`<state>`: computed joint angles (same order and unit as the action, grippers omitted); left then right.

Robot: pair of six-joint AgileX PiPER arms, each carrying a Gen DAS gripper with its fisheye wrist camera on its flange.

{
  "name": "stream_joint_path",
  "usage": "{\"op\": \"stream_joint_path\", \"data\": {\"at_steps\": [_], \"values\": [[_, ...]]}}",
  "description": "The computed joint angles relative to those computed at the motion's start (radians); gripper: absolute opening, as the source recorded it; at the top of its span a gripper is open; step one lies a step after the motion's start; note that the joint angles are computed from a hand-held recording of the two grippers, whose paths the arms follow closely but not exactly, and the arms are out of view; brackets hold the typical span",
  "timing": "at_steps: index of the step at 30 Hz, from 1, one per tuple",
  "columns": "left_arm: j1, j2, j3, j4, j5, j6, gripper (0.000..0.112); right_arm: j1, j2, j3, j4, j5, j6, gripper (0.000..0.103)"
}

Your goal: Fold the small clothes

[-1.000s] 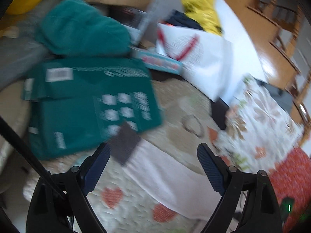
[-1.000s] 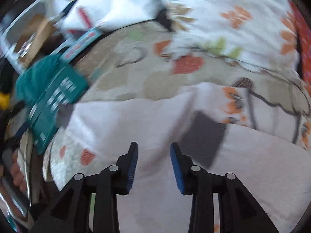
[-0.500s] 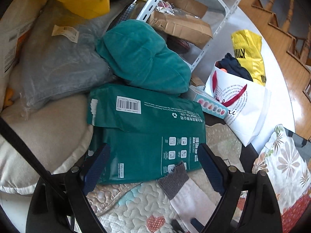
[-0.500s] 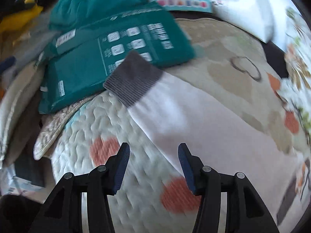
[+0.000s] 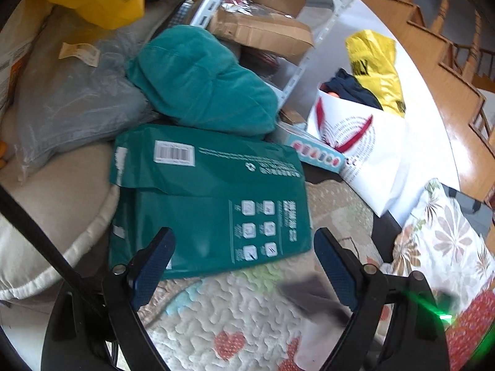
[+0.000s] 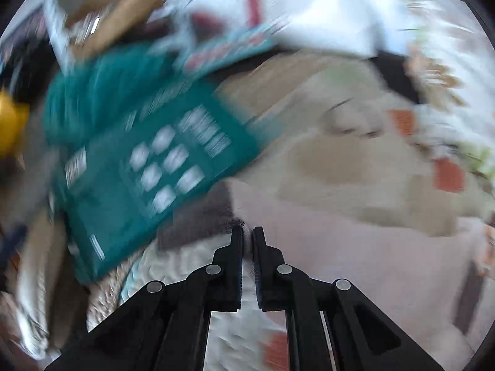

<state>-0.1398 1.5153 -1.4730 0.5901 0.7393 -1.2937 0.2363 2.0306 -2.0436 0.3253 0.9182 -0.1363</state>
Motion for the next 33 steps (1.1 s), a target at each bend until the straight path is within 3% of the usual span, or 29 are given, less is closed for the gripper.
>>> {"op": "stream_joint_path", "data": {"at_steps": [3,6,9,15,18,24,25,27,28,29,30,33], "values": [[-0.042,0.014,-0.012,-0.012,-0.005,0.016,0.09,-0.236,-0.166,0.155,0.122,-0.019,-0.062,0.007],[-0.108,0.043,-0.04,-0.026,0.0,0.041,0.09,-0.529,-0.254,0.264,0.29,0.022,-0.175,0.007],[-0.172,0.085,-0.082,-0.04,0.009,0.076,0.09,-0.809,-0.245,0.331,0.393,0.076,-0.243,0.007],[-0.313,0.198,-0.193,-0.065,0.054,0.171,0.09,-1.121,-0.11,0.348,0.32,0.134,-0.221,0.011],[-0.362,0.264,-0.253,-0.106,0.074,0.217,0.09,-1.196,-0.116,0.351,0.34,0.139,-0.284,0.013],[-0.431,0.385,-0.382,-0.201,0.11,0.333,0.09,-1.156,-0.103,0.273,0.328,0.138,-0.346,0.052],[-0.439,0.405,-0.405,-0.226,0.118,0.357,0.09,-1.123,-0.092,0.255,0.278,0.129,-0.334,0.061],[-0.449,0.437,-0.446,-0.247,0.14,0.379,0.09,-1.044,-0.072,0.255,0.116,0.061,-0.278,0.062],[-0.453,0.452,-0.468,-0.252,0.153,0.385,0.09,-1.011,-0.055,0.251,0.048,0.049,-0.249,0.06],[-0.455,0.463,-0.485,-0.255,0.164,0.389,0.09,-0.99,-0.031,0.239,0.005,0.052,-0.236,0.031],[-0.455,0.468,-0.494,-0.258,0.17,0.39,0.09,-0.99,-0.034,0.253,0.001,0.03,-0.245,0.012],[-0.451,0.481,-0.517,-0.263,0.183,0.394,0.09,-1.05,-0.049,0.261,0.077,0.032,-0.268,0.005]]}}
